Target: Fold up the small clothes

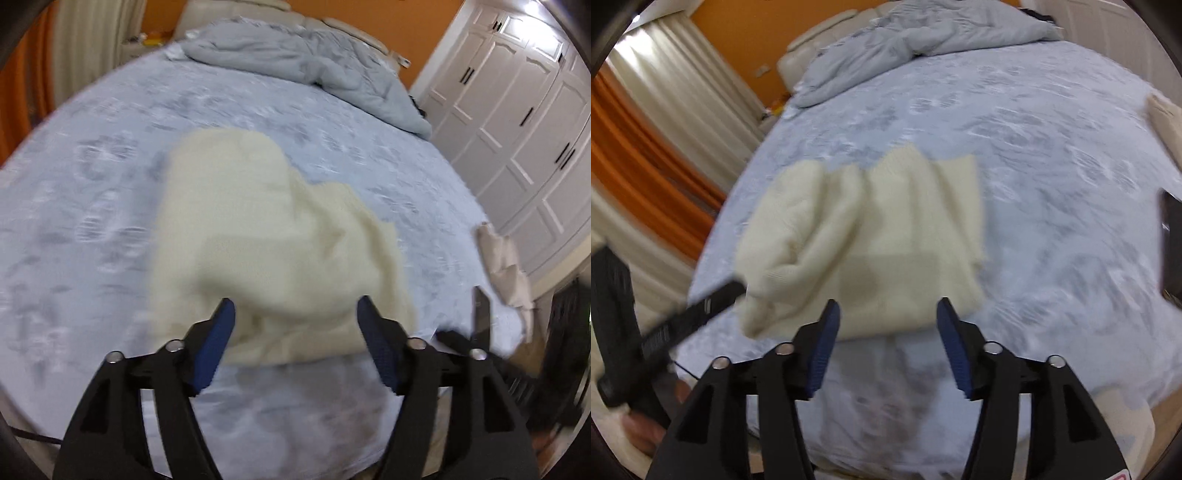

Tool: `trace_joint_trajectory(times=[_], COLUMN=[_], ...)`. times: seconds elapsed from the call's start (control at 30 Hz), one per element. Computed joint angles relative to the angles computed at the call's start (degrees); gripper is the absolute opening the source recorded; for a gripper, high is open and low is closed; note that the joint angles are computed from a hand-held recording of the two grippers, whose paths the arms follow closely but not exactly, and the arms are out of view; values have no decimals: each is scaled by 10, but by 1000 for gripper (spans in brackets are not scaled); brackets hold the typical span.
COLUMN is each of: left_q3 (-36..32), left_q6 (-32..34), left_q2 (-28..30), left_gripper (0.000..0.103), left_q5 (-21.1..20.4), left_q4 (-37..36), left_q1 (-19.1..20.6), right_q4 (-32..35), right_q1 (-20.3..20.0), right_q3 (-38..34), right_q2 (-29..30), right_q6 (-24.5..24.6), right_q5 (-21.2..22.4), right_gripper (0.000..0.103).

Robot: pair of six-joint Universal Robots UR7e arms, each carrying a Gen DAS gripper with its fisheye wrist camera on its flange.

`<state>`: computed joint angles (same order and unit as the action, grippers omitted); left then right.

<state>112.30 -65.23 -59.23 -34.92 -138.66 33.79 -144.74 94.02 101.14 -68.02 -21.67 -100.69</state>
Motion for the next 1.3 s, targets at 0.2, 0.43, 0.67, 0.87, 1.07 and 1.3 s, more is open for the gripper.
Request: trace_joint_trajectory(times=[0.2,0.43,0.67,0.87,1.07,1.3], left_q3=[34,63,57,26,-40,-96], left_q6=[-186,-236,-224,-172,-140,-133], left_q2=[-76,-115,-113,-77,-17,21], left_gripper=[67,67,67,68,68,68], left_q5=[4,1,7,4,-24,-19], left_q4=[191,233,207,176,205,254], left_q1=[-14,-28,-33,-22,0,7], right_q4=[82,147,69,-75,-7,26], right_q1=[38,60,67,37,-31,-31], right_q3=[-86,-139,-121,-40,-39,-53], right_q2=[85,164,109,25,42,34], right_q6=[29,105,92,-26,20,59], right_q5=[24,-21,116,-5,-57,-21], right_gripper=[62,60,21,24,29,34])
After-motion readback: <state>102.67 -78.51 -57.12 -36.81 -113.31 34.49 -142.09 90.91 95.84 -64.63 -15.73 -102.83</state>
